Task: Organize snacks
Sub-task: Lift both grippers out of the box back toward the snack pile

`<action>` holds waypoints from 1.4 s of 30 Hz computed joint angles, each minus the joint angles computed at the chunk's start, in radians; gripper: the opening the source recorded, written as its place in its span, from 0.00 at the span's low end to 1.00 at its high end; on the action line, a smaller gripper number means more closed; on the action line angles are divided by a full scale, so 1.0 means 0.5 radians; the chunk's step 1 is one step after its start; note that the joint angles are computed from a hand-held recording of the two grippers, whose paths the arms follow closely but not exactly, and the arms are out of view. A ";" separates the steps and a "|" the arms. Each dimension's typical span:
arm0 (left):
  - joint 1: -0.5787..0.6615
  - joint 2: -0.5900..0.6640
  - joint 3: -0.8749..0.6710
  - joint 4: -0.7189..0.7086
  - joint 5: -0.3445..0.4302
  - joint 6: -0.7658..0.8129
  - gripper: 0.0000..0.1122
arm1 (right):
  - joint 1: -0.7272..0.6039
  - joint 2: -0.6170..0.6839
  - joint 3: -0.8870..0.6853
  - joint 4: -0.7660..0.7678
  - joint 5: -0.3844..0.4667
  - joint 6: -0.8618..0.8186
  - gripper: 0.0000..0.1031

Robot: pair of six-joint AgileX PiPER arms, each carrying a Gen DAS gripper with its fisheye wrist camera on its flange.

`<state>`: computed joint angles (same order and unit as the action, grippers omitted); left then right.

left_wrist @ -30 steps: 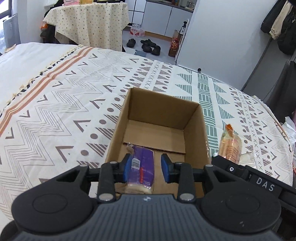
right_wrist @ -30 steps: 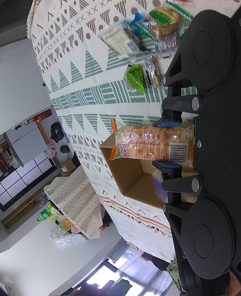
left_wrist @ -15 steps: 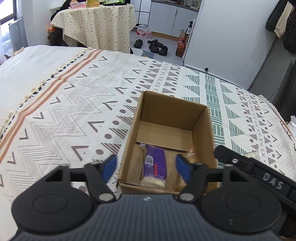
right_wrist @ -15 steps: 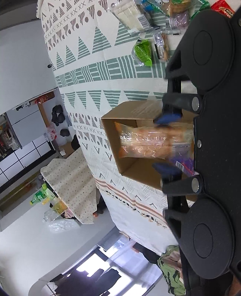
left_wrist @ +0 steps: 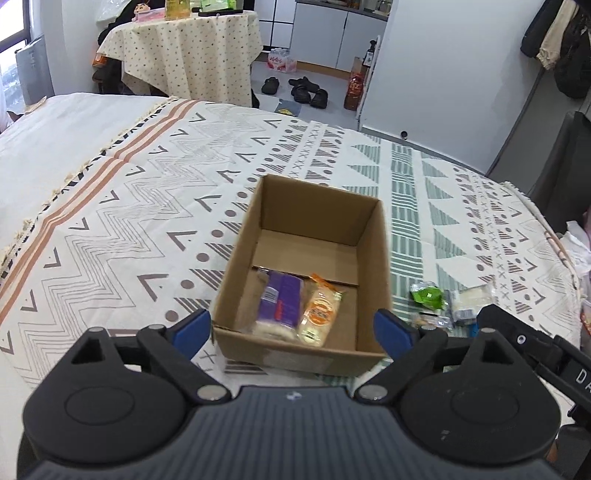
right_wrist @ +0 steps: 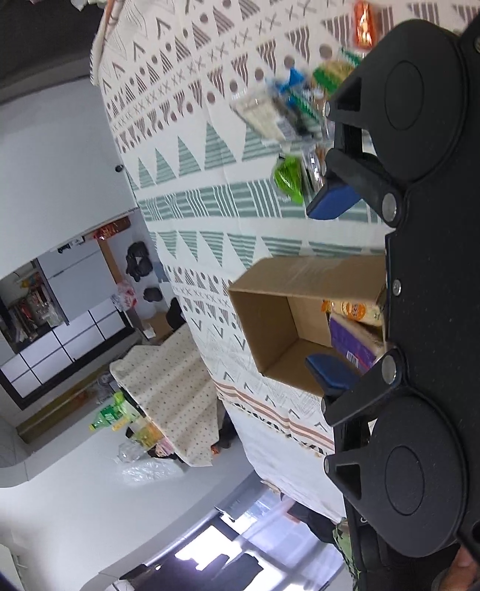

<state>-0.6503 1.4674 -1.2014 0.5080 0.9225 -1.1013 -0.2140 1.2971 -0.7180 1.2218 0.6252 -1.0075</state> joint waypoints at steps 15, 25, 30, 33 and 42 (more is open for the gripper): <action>-0.329 -0.070 0.026 0.104 0.047 -0.281 0.91 | -0.618 -0.212 0.136 -0.086 0.426 -0.191 0.86; -0.512 -0.057 0.014 0.186 0.084 -0.461 0.91 | -0.979 -0.299 0.211 -0.132 0.657 -0.335 0.89; -0.579 -0.047 0.009 0.197 0.093 -0.512 0.91 | -1.138 -0.310 0.222 -0.168 0.777 -0.383 0.89; -0.620 -0.031 0.008 0.207 0.096 -0.548 0.91 | -1.224 -0.321 0.232 -0.183 0.837 -0.415 0.90; -0.733 0.018 0.012 0.229 0.064 -0.642 0.91 | -1.496 -0.312 0.243 -0.281 0.998 -0.484 0.92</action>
